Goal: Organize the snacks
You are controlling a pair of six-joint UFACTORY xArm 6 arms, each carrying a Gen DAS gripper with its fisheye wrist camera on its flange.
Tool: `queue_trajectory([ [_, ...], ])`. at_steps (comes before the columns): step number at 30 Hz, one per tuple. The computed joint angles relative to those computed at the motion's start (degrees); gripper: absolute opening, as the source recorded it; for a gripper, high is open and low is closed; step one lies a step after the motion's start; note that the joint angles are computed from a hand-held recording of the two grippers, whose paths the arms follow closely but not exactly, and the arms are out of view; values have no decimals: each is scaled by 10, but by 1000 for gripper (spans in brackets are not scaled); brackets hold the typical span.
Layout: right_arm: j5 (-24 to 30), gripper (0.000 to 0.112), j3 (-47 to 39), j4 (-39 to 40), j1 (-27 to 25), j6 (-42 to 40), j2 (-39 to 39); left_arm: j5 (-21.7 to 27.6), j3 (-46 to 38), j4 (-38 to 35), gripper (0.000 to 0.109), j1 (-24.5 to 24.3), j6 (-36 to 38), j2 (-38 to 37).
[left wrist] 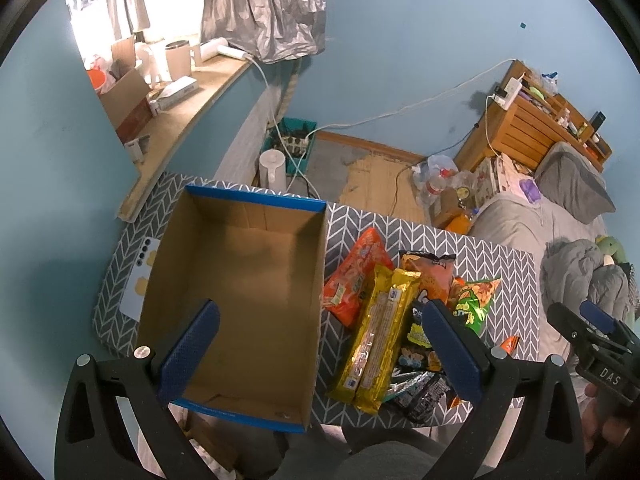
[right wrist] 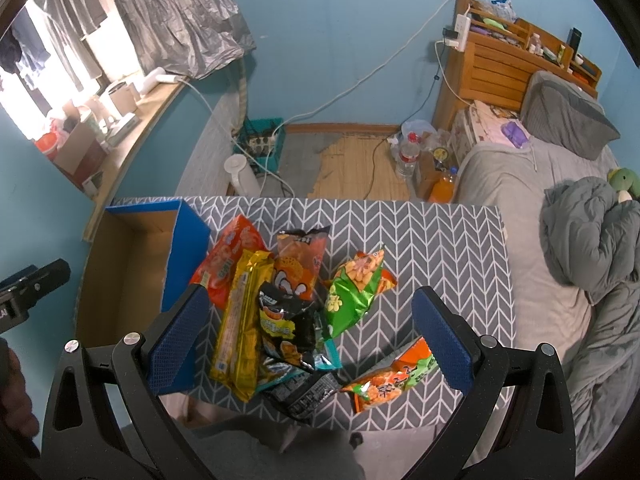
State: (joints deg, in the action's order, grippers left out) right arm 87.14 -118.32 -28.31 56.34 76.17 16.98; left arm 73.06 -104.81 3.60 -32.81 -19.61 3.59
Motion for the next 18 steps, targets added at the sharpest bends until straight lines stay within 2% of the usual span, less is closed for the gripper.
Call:
queue_trajectory([
  [18,-6,101,10,3,-1,1,-5,18,-21,2,102,-3,2,15],
])
